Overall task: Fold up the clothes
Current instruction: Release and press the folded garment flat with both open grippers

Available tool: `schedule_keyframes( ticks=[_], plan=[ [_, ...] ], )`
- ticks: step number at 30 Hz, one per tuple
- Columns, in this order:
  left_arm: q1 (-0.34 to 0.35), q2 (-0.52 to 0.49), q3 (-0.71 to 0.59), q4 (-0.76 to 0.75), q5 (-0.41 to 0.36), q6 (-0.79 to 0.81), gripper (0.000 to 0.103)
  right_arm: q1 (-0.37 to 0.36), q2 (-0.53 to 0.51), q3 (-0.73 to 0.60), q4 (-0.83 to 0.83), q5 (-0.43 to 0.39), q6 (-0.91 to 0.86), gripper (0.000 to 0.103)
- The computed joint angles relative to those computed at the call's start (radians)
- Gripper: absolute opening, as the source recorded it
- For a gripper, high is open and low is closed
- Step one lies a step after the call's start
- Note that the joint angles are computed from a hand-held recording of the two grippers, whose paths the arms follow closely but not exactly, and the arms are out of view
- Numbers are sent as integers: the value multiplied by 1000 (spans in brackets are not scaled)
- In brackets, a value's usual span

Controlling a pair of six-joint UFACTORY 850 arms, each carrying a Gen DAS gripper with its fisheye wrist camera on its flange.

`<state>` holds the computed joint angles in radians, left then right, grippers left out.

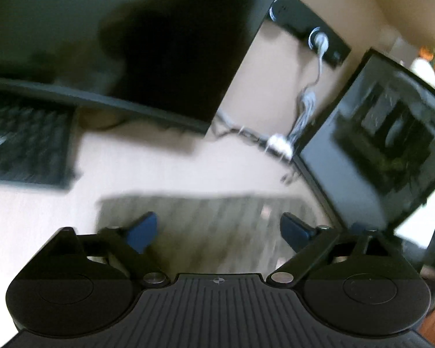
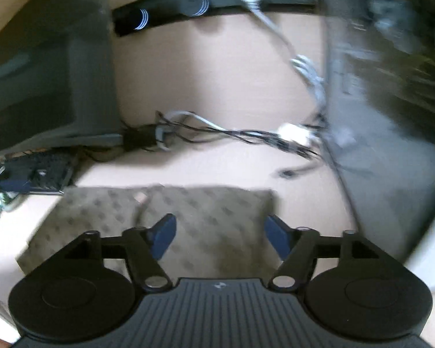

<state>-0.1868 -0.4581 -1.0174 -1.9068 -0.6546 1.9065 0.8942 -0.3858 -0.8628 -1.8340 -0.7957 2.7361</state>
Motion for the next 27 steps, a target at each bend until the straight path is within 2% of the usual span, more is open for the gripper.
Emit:
schedule_keyframes(
  ticks=[2,4,5,7,10,14,16,18,25,27],
  plan=[
    [-23,-87,-83,42,19,-61,95,-37,-62,-68,-94,64,47,78],
    [-39,-168,-159,134,68,-161,95,-77,-136,-145,-170,166,101,79],
    [-47,-209,-198,179,90,-208,95,-92,-171,-183,-155,217,78,81],
    [-52,-227,-217,198,97,-195,95,-99,-226,-245,-55,255,-47,82],
    [-50,-233,-237,270,96,-226,95,-85,-207,-251,-14,211,-100,83],
    [-37,-261,-266,292,56,-239,97,-93,-210,-277,56,105,-177,84],
    [-37,-267,-269,285,47,-231,98,-131,-239,-305,87,146,-178,84],
    [-33,-262,-261,286,38,-221,98,-166,-266,-320,92,232,-141,86],
    [-11,-264,-264,313,-12,-258,98,-117,-261,-330,156,160,-230,88],
    [10,-227,-227,319,-33,-271,98,-116,-270,-322,155,192,-217,95]
  ],
)
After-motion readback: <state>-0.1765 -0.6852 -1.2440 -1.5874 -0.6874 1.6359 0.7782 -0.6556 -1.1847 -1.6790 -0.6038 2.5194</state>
